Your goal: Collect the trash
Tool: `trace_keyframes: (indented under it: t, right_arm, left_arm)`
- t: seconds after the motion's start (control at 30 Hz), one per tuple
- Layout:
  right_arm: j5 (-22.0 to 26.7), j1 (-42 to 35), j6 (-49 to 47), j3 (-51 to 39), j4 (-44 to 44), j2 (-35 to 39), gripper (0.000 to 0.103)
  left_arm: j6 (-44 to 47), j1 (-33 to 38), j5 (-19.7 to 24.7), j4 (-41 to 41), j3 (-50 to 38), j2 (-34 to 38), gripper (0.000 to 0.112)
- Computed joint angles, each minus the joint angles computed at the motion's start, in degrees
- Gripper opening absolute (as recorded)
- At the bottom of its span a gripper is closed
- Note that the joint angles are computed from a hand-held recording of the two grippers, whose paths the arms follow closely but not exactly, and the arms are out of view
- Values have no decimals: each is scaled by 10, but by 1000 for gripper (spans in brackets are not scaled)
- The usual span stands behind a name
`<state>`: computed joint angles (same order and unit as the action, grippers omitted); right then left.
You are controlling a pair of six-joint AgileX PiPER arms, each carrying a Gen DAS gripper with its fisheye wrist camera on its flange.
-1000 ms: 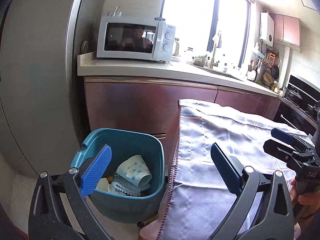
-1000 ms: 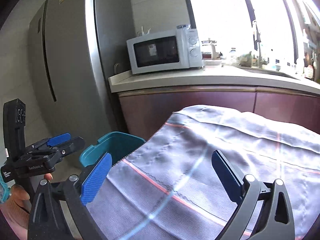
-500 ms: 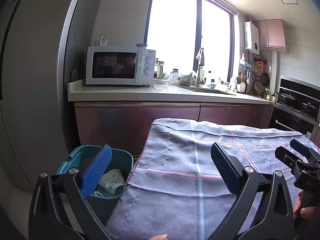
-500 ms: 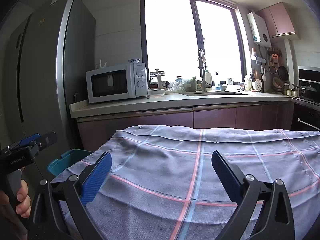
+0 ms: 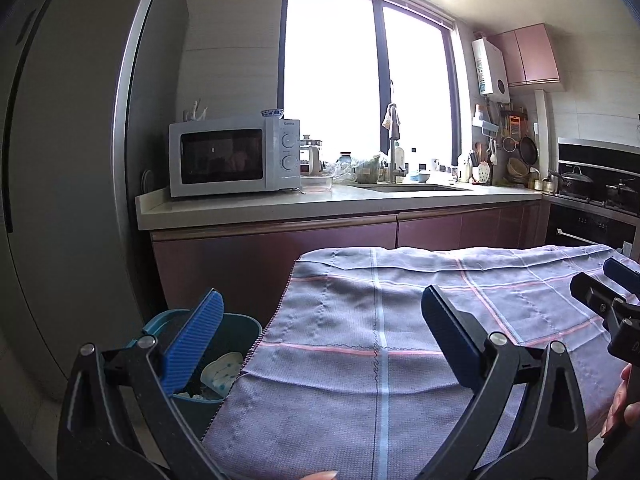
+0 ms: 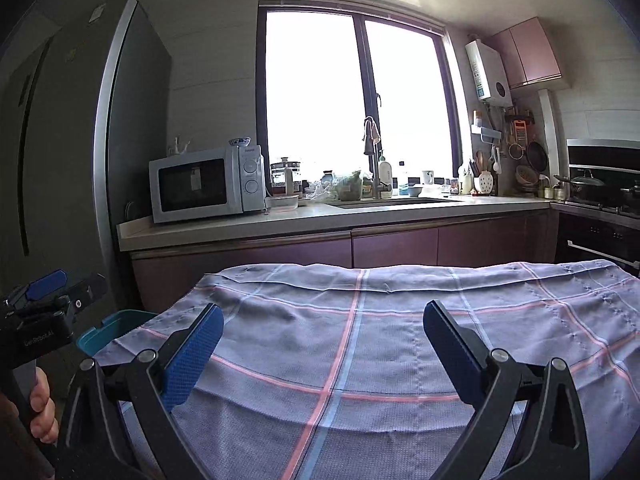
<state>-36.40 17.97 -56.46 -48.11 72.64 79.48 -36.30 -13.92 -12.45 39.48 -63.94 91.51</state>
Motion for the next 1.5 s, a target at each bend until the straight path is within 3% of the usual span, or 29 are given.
trace_keyframes:
  t: [0.33,0.67,1.5]
  right_arm:
    - [-25,15,13,13,-6,-10,97]
    - [-9,5,19,19,-13,-20,97]
    - [-5,-1,32,20,-19,-16,97]
  left_arm:
    - [77,-7,-13,-83,11,-9,97]
    - [155,-12,-24,-156,24,-15,97]
    - [183,-21,-15,-184,17,-9,97]
